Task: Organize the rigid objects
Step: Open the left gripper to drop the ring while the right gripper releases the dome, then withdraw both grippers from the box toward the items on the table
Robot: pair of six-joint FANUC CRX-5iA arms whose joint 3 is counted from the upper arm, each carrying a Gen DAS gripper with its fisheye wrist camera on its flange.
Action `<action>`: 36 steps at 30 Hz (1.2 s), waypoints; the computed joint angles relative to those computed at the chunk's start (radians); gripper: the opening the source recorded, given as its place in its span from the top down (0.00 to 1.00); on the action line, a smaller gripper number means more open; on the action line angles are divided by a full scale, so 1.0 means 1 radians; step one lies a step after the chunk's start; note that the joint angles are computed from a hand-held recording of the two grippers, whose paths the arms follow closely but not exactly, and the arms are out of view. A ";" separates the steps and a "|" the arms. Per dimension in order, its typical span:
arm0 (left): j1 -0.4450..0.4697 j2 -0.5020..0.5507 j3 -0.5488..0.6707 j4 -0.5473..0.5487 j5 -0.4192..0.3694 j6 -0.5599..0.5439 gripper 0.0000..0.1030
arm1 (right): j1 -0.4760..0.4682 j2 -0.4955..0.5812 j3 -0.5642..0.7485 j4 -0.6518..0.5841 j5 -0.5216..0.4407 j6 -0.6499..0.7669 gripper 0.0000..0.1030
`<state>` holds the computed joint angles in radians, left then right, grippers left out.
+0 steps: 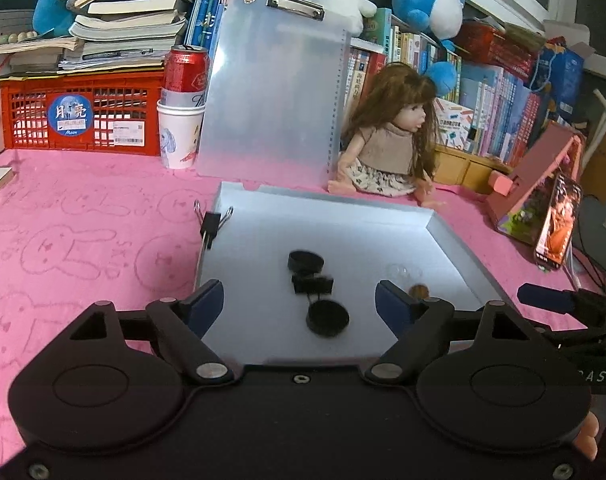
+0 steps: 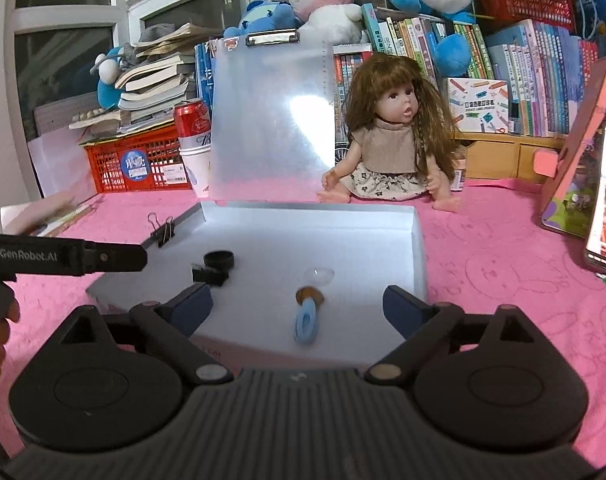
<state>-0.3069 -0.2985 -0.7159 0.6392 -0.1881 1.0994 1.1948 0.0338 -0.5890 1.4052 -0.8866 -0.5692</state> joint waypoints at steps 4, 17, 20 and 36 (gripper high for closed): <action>0.001 -0.046 -0.046 -0.009 0.004 -0.001 0.20 | 0.042 -0.002 -0.025 0.005 -0.062 -0.040 0.05; 0.021 -0.163 -0.115 -0.227 -0.032 0.175 0.23 | 0.191 0.052 -0.051 -0.044 -0.313 -0.134 0.01; 0.010 -0.174 -0.124 -0.250 -0.028 0.188 0.28 | 0.204 0.055 -0.060 -0.054 -0.316 -0.171 0.01; -0.020 -0.198 0.026 -0.909 -0.180 0.832 0.52 | 0.243 0.053 -0.070 -0.100 -0.321 -0.182 0.19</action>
<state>-0.3272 -0.4963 -0.6898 -0.2695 -0.3676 1.9314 1.4380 0.0865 -0.6587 1.3057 -1.2074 -0.7508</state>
